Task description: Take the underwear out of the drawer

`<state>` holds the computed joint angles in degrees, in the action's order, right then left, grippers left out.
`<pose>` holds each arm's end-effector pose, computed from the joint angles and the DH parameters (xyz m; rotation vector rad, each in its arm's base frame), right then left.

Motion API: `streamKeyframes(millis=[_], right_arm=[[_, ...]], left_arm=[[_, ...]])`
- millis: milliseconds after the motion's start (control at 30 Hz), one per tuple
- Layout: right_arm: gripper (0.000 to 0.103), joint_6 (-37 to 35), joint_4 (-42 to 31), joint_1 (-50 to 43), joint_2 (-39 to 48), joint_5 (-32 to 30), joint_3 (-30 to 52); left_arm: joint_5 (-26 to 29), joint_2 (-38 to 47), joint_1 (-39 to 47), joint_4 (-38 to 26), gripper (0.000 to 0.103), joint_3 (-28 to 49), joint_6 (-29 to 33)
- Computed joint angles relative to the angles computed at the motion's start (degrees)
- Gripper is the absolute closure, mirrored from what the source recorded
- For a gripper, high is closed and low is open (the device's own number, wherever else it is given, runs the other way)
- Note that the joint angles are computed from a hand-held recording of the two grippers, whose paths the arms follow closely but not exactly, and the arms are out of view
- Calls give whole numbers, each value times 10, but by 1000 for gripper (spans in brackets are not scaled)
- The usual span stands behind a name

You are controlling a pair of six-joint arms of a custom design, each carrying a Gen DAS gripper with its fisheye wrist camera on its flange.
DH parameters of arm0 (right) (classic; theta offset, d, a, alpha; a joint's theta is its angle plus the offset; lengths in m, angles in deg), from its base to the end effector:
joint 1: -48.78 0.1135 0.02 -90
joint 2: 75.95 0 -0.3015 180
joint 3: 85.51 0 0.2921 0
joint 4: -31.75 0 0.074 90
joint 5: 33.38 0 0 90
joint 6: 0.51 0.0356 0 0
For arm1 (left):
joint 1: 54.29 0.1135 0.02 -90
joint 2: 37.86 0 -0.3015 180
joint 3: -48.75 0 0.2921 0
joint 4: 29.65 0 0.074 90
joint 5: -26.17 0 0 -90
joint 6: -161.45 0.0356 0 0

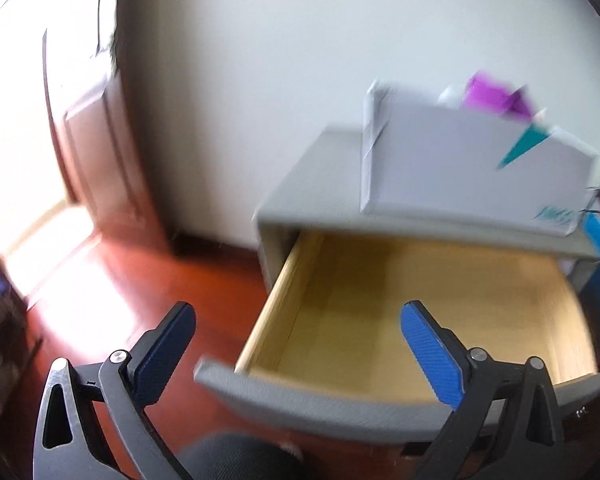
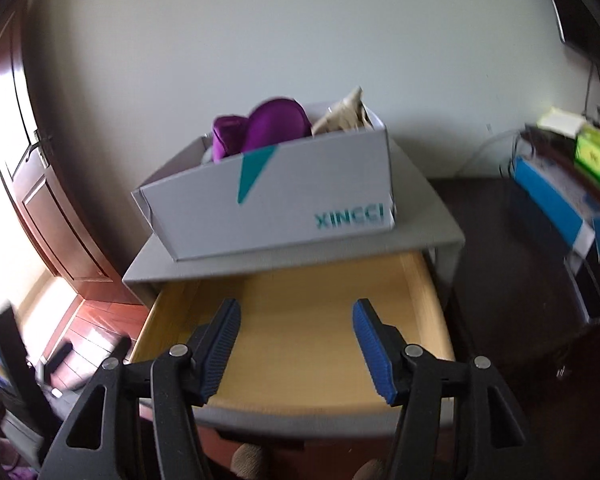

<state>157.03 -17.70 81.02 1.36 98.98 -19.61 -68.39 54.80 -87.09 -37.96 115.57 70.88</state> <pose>0.2572 0.1339 0.2622 0.9035 2.0878 -0.1151 0.3272 -0.2075 0.2259 0.5596 2.1021 -0.2480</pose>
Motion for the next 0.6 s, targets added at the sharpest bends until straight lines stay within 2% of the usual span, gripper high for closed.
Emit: streamKeyframes(millis=[67, 167, 300, 600], right_arm=[[43, 39, -39, 27, -2, 25, 8], [43, 48, -54, 34, -10, 44, 14], [43, 75, -89, 57, 7, 68, 34], [43, 138, -125, 104, 45, 72, 54]], left_arm=[[28, -15, 0, -37, 1, 14, 3], [54, -21, 4, -98, 0, 38, 7], [79, -31, 19, -144, 0, 44, 3], [78, -42, 43, -133, 0, 31, 15]])
